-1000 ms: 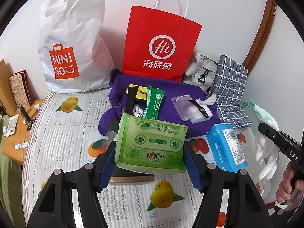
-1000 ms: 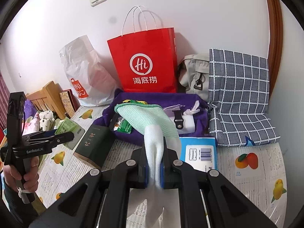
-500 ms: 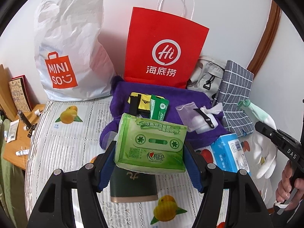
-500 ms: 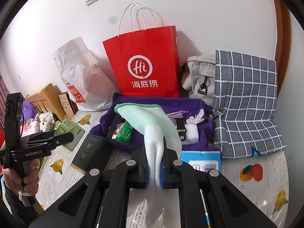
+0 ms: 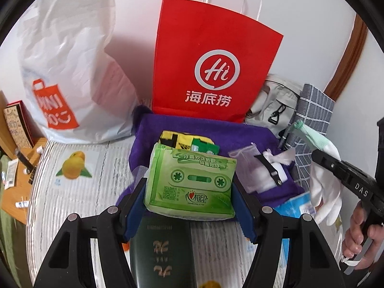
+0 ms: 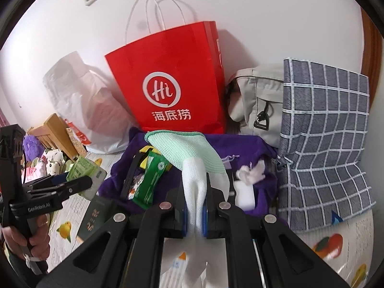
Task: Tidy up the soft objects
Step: 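Lower and open both tools to release the tissue pack and glove on the towel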
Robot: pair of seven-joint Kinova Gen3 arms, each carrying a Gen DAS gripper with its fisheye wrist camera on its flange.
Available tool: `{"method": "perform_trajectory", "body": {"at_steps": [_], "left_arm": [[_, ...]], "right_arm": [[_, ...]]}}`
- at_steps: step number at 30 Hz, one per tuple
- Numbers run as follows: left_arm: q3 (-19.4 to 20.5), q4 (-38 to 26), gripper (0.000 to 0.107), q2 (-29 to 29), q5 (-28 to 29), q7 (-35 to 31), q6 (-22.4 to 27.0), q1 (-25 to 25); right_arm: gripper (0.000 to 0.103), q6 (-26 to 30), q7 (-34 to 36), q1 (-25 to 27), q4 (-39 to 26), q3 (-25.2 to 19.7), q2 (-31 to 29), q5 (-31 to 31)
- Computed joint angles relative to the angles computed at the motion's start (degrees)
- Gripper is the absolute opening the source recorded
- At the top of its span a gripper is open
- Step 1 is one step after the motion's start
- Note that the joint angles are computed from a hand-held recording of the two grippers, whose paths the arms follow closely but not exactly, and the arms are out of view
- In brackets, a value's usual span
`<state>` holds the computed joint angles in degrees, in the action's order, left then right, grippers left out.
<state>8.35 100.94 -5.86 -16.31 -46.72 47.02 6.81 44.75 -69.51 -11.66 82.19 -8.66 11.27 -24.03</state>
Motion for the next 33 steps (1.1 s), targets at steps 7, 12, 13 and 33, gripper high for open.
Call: {"method": "perform_trajectory", "body": {"at_steps": [7,12,13,33], "left_arm": [[-2.12,-2.12,0.065,3.7,1.65,-1.86,-2.13,-0.76],[-3.66,-3.08,0.065,6.92,4.16,-4.22,-3.56,-1.17],[-3.94,-3.34,0.065,7.47,4.79,-4.98,-3.62,-1.25],[-6.2,-2.9,0.066,14.26,25.14,-22.45,-9.22,-7.96]], "right_arm": [[0.009,0.63,-2.07,-1.14,-6.9,-0.73,6.16,1.35],[0.009,0.29,-3.39,-1.24,-9.95,-1.54,10.86,1.27],[0.009,0.01,-3.4,-1.07,-10.08,-1.76,11.53,1.2],[0.023,2.55,-11.17,-4.62,-16.0,-0.6,19.66,9.04]]}}
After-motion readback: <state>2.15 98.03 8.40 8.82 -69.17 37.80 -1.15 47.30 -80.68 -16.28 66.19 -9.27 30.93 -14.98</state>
